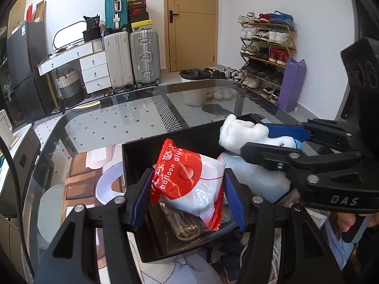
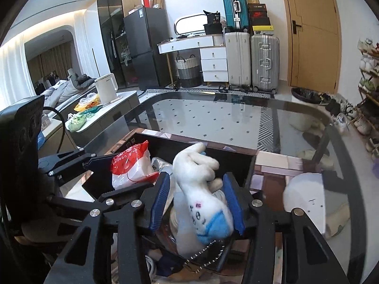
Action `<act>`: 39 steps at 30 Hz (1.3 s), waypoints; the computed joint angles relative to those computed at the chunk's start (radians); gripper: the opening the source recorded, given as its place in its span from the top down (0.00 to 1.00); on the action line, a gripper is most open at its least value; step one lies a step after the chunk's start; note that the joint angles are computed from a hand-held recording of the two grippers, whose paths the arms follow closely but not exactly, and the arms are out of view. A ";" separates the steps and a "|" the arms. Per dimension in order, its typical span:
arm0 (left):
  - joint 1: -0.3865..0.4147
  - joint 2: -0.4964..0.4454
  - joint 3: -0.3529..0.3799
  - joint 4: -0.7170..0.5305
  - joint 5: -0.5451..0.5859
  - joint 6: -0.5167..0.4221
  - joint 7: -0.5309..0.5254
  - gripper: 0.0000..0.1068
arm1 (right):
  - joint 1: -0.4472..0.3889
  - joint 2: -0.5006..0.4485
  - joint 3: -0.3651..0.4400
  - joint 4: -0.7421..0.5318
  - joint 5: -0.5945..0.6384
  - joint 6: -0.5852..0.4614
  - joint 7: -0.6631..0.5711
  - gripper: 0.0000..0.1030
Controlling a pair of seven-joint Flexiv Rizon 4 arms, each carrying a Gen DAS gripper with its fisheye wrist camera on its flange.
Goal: Organize soft objects
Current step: 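Carry the balloon bag and plush toy over the box and release both inside, then move the left gripper to the white cable bundle while the right approaches the printed pouch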
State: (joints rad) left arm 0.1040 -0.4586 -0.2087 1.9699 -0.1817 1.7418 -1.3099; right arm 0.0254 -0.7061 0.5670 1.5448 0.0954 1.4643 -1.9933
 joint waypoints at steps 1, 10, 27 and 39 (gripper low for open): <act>0.003 0.001 -0.004 0.000 0.001 -0.003 0.001 0.45 | 0.000 0.006 -0.003 0.008 0.001 0.005 -0.001 0.52; 0.030 0.024 -0.045 0.024 0.000 -0.012 0.020 0.32 | -0.024 0.036 0.002 0.059 -0.004 0.055 0.009 0.33; 0.023 0.121 -0.026 0.155 0.046 0.055 -0.045 0.04 | -0.173 0.105 0.093 0.224 -0.031 0.096 0.025 0.01; 0.138 0.174 -0.139 0.254 0.093 0.054 -0.085 0.04 | -0.138 0.156 0.043 0.290 -0.037 0.032 -0.010 0.01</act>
